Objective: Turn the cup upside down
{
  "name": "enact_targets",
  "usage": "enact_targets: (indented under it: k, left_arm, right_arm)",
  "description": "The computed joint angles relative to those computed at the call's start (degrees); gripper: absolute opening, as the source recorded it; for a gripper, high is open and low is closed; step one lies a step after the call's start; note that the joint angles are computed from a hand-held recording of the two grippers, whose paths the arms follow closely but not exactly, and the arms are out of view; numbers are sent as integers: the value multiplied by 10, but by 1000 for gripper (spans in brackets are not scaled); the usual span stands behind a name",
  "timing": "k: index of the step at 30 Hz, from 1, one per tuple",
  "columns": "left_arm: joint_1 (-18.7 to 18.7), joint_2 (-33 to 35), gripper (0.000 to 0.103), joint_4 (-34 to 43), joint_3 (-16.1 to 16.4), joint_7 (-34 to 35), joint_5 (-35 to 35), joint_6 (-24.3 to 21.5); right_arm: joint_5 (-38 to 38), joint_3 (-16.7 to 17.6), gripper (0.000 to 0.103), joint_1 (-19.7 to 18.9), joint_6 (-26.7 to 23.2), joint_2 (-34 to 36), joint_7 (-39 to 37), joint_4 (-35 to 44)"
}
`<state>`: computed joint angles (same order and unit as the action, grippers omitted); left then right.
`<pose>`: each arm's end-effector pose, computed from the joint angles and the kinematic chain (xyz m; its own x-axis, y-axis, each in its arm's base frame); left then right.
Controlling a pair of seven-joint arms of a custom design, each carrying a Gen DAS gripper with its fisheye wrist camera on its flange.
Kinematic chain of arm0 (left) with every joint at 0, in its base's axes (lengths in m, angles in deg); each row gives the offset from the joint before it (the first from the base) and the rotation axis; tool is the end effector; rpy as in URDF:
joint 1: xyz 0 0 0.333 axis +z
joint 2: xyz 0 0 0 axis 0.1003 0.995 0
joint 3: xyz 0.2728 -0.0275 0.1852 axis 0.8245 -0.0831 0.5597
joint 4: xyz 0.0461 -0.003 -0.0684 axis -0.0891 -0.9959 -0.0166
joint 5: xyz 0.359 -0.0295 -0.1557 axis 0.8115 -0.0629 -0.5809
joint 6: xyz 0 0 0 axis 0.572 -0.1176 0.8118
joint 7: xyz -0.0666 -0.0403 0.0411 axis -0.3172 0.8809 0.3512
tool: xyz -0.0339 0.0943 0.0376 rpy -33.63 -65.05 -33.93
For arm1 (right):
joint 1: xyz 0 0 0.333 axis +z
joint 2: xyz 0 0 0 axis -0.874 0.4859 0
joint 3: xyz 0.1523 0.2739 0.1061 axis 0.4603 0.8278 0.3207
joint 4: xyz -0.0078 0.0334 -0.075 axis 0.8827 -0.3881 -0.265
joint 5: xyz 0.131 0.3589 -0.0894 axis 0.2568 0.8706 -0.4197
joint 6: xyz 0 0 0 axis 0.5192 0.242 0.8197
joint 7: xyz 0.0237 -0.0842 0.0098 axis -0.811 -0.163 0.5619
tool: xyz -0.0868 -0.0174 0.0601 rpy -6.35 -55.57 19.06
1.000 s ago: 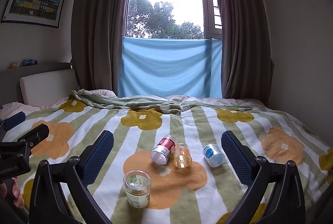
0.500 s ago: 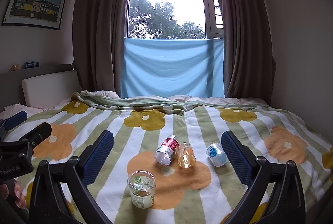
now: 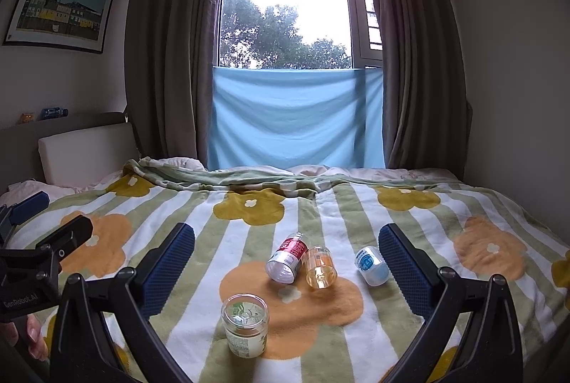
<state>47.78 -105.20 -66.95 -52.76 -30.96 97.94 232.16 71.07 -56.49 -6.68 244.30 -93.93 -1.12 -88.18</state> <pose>0.4042 -0.2175 0.6277 0.2335 -0.9715 -0.0412 -0.2299 -0.0140 -0.9731 0.4820 0.0815 0.6306 0.3738 -0.9275 -0.0096 -0.2396 -0.0866 -0.9670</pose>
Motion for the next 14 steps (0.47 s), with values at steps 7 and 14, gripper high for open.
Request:
enact_targets:
  k: [7, 14]
  left_arm:
    - [6, -9, 103, -2, -1, -14, -5, -3]
    - [7, -14, 103, -8, 1, -23, -8, 2]
  right_arm:
    - [3, 7, 103, -5, -2, 0, -3, -1]
    - [5, 4, 103, -1, -3, -1, -5, -2]
